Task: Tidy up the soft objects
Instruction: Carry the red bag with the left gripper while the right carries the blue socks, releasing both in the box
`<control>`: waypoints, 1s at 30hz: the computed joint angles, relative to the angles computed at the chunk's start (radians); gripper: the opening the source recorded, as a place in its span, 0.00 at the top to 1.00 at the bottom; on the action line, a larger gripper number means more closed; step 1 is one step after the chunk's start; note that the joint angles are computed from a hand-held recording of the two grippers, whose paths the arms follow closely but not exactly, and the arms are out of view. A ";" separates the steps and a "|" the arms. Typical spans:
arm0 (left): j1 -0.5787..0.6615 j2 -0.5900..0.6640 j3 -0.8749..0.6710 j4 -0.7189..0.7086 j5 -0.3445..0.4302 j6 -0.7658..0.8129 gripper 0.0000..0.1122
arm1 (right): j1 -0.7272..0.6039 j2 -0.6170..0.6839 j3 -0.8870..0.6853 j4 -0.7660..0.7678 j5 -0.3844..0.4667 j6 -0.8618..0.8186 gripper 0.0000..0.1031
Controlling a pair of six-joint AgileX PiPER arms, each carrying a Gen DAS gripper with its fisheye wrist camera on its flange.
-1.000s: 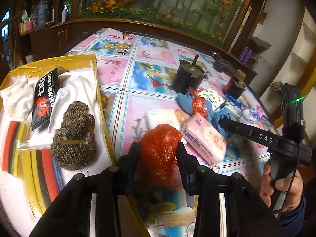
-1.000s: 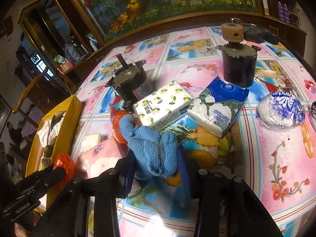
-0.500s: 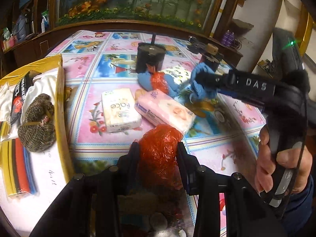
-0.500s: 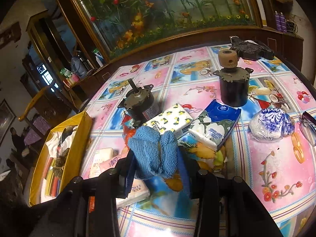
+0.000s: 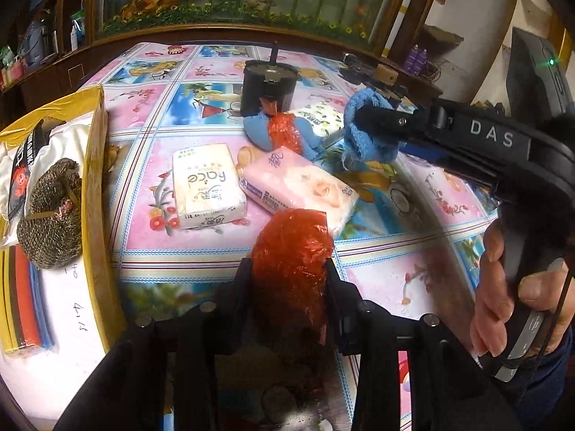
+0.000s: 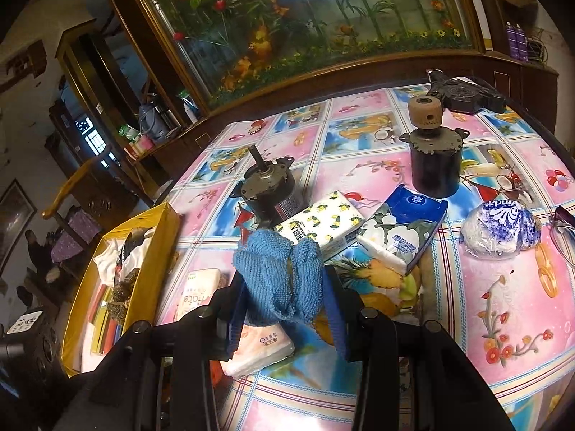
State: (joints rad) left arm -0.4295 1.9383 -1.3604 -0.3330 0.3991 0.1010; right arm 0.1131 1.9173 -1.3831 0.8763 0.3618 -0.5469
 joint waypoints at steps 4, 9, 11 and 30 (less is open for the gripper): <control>0.006 -0.035 0.051 -0.077 -0.054 0.061 0.68 | 0.002 -0.003 0.005 0.021 -0.004 -0.023 0.58; 0.009 -0.045 0.067 -0.085 -0.072 0.064 0.68 | 0.016 -0.011 0.014 0.022 -0.019 -0.037 0.58; 0.004 -0.054 0.077 -0.065 -0.084 0.052 0.68 | 0.020 -0.014 0.019 0.030 -0.024 -0.051 0.58; 0.179 -0.276 0.265 -0.540 -0.096 0.511 0.68 | 0.153 -0.061 0.069 0.219 -0.057 -0.222 0.58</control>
